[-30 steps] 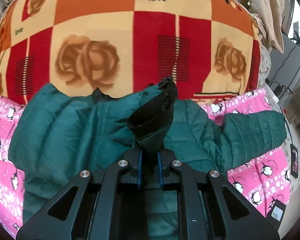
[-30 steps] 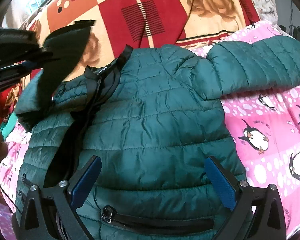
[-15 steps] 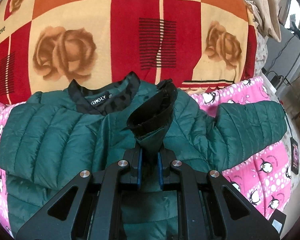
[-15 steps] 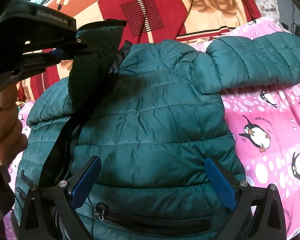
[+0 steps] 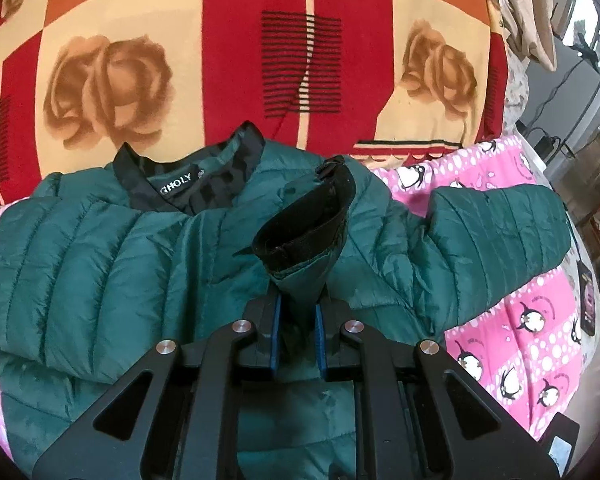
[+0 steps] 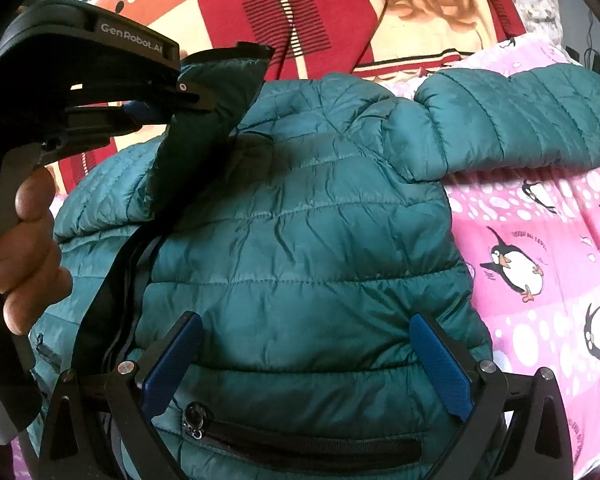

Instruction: Fold large clothes

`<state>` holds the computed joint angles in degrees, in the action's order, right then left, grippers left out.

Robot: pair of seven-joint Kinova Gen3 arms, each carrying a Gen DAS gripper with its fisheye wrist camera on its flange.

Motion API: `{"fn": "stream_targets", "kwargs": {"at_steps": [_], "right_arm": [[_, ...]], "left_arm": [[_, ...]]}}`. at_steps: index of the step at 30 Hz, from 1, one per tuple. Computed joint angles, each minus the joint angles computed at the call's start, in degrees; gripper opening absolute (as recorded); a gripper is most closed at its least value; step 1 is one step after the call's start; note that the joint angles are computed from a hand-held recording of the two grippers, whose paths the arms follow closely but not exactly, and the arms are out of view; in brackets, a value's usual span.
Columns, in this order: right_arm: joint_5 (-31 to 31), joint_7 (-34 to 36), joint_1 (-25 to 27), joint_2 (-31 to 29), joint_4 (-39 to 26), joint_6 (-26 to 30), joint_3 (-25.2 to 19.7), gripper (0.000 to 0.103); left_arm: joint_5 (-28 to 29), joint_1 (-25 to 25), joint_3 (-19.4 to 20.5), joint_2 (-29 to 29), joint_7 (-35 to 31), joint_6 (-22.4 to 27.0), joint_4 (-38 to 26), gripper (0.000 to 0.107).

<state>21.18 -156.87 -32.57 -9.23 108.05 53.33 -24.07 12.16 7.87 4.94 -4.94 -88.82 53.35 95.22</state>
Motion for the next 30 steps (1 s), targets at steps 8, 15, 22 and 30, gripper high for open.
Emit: {"fn": "stream_targets", "kwargs": {"at_steps": [8,15,22,30], "right_arm": [[0.8,-0.2,-1.3,1.0,-0.9,2.2,0.1,0.103],[-2.1,2.2,-0.7,-0.1,-0.8,1.2,1.7,0.102],[-7.2,4.3,2.5,-2.7,-0.4,-3.3,2.8,0.102],[-8.1,9.9,4.7,2.0,-5.5,-4.9,4.7,0.102]], "left_arm": [[8.4,-2.1,-3.0,0.8,-6.0,2.7,0.5,0.071],[16.2,-7.5,-7.5,-1.6,-13.3,8.5,1.6,0.071],[15.9,-13.1,-14.8,-6.8,-21.1,12.2,2.9,0.071],[9.6,-20.4,-18.8,-8.7,-22.9,8.0,5.3,0.071]]}}
